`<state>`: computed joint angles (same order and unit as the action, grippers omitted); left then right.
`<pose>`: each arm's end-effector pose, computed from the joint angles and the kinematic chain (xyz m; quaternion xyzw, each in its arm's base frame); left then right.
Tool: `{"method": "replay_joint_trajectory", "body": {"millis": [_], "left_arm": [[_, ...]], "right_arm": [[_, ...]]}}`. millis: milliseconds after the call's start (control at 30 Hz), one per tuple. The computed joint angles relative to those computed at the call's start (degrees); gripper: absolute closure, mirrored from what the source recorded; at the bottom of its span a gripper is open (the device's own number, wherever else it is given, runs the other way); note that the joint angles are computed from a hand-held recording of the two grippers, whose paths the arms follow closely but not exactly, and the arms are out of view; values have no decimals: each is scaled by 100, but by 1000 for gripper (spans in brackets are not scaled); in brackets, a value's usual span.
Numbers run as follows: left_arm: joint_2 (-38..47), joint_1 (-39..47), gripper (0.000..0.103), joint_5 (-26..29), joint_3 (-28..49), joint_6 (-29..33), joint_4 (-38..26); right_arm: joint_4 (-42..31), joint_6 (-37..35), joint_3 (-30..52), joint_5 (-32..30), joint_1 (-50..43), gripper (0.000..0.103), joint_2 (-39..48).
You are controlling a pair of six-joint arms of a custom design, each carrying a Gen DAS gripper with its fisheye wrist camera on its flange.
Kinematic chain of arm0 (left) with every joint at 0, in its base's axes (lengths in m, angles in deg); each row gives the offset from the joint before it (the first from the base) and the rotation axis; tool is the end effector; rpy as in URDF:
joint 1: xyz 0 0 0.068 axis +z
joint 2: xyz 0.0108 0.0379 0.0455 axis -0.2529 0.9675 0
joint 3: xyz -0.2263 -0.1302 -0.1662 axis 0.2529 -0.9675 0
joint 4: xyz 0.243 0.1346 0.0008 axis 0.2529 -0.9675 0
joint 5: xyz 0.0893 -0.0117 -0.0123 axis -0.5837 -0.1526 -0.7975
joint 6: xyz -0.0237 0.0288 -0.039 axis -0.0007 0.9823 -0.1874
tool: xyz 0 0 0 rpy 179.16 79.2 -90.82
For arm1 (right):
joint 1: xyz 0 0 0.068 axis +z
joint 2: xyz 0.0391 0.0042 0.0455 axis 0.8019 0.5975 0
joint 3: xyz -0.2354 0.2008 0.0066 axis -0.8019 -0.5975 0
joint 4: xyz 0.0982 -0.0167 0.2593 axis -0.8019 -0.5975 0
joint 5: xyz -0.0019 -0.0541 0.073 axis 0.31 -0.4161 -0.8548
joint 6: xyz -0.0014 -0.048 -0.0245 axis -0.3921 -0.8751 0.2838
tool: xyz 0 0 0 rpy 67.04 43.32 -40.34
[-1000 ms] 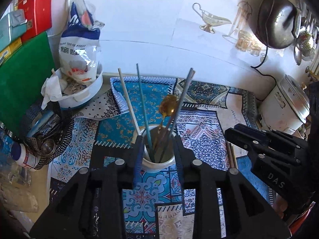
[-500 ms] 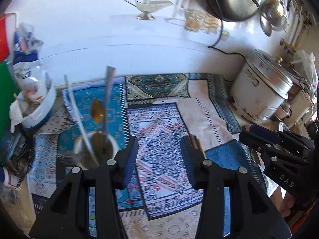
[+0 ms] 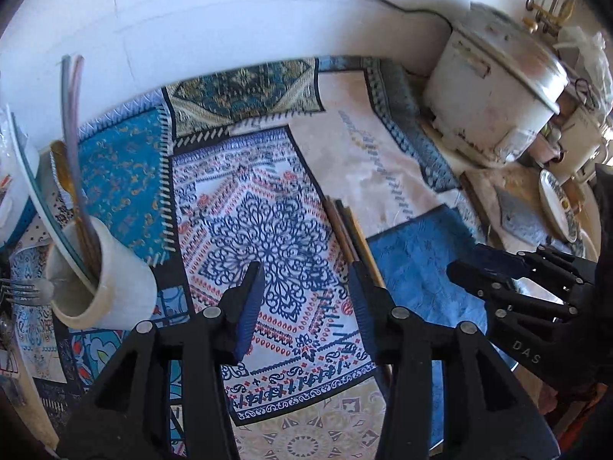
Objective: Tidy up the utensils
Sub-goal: 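Move both tools back down to the remaining chopsticks on the cloth, then grasp the yellow wooden chopstick with the right tool while the left tool grasps the brown chopstick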
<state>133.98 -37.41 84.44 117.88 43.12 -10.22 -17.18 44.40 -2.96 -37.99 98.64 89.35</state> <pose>0.3500 -0.1551 0.2390 0.2772 0.9272 -0.1356 0.2124 0.2200 0.2062 0.2273 0.1570 0.9688 -0.0154 0.1912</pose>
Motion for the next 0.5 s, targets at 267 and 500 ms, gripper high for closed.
{"method": "replay_joint_trajectory", "body": {"millis": [267,500], "left_arm": [[521,5,59,-127,-103,-25,-27],[745,87,59,-201,-92,-7,-41]], "right_arm": [[1024,-315,-489,-989,-470,73,600],[1173,-752,-363,-1149,-673,73,850]]}}
